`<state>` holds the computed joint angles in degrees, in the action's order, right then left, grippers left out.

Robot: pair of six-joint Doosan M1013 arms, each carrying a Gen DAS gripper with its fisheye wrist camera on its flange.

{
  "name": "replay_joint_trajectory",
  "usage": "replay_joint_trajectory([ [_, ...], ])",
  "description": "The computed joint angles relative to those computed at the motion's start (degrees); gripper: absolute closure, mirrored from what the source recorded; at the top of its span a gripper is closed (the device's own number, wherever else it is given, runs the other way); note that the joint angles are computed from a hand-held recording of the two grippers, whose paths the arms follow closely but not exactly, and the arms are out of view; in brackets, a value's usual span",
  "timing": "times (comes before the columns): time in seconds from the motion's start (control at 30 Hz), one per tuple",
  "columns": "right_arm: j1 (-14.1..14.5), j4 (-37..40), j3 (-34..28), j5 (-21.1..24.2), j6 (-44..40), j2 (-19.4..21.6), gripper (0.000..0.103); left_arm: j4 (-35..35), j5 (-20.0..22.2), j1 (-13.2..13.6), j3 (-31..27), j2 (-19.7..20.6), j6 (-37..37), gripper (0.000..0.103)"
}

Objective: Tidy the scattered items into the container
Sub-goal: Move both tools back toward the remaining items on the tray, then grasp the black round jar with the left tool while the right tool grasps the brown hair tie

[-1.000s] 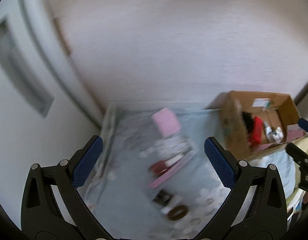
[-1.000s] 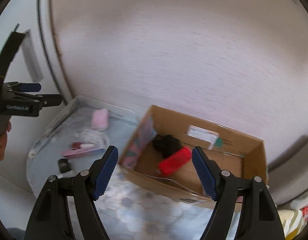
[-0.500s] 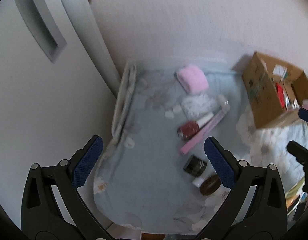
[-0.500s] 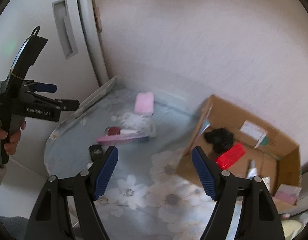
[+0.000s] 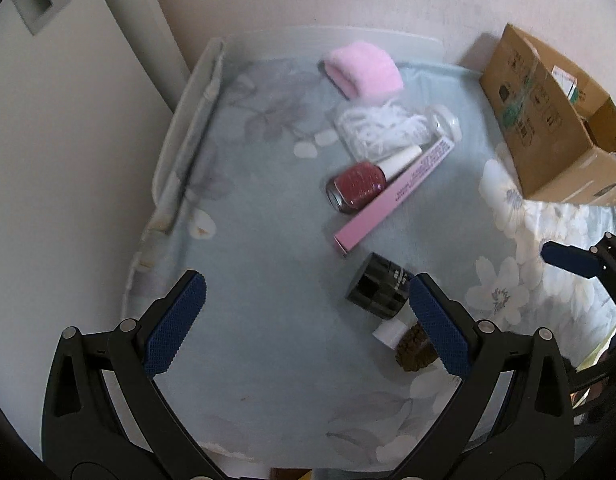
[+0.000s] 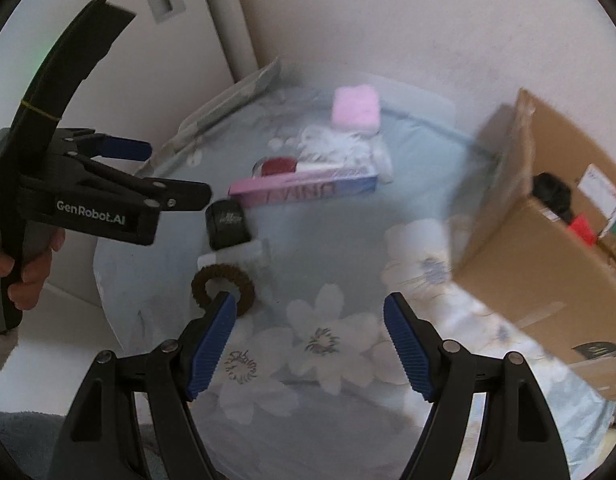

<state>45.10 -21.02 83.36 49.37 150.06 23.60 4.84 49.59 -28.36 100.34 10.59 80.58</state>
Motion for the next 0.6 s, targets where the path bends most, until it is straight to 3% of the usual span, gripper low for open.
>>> replay_joint_trajectory([
  [0.6,-0.7,4.4,-0.5,-2.8,-3.9,2.0,0.03,-5.1,-1.2,0.7,1.5,1.0,5.0,0.002],
])
